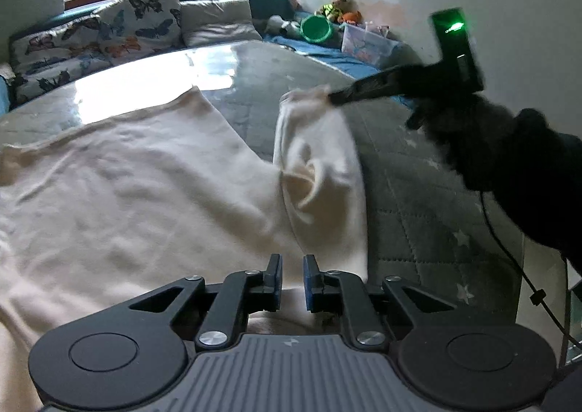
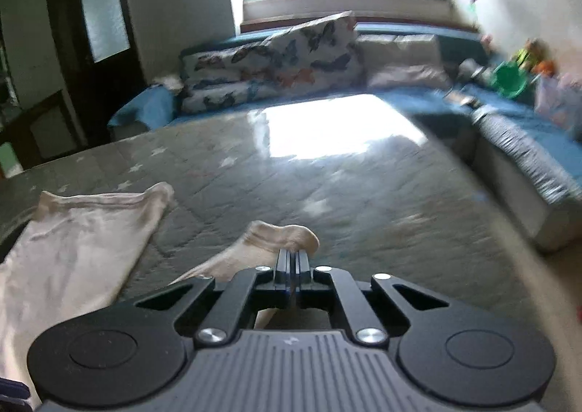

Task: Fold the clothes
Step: 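Lay the sweatshirt flat on the mattress and open both grippers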

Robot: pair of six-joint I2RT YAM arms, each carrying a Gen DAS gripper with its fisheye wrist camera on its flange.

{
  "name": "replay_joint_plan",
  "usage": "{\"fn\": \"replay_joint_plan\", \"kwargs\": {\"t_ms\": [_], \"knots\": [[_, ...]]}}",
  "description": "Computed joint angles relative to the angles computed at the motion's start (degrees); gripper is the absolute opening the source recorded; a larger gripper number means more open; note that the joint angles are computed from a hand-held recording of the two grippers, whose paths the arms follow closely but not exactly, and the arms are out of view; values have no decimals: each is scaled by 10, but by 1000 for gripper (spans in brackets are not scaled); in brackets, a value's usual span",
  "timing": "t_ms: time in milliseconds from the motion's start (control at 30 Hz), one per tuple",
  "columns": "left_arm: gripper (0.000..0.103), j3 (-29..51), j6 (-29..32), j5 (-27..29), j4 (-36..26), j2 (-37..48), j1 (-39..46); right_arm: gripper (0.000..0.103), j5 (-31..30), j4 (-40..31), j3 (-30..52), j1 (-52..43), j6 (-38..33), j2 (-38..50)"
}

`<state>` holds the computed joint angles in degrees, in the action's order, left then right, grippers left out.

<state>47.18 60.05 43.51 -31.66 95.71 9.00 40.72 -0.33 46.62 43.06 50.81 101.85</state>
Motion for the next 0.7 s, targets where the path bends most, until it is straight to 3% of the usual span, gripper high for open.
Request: {"fn": "replay_joint_plan", "kwargs": {"t_ms": [167,267,400,533,633,700], "knots": [[14,-2,17,8,-14,12,0,2,98,-178,-16,64,124,-50],[15,-1,20,15,-26,18,-5,5,72,-269,-23,87,226,-48],[15,-16,28,12,-14,5,-12,8,62,-316,-47,101,302,-47],[15,-7,20,9,-17,11,-17,14,79,-244,-78,96,216,-97],[15,-12,10,6,-9,4,-24,27,49,-152,-70,64,64,-90],[15,-14,2,4,-5,0,-26,28,16,-112,-48,39,-12,-60]]}}
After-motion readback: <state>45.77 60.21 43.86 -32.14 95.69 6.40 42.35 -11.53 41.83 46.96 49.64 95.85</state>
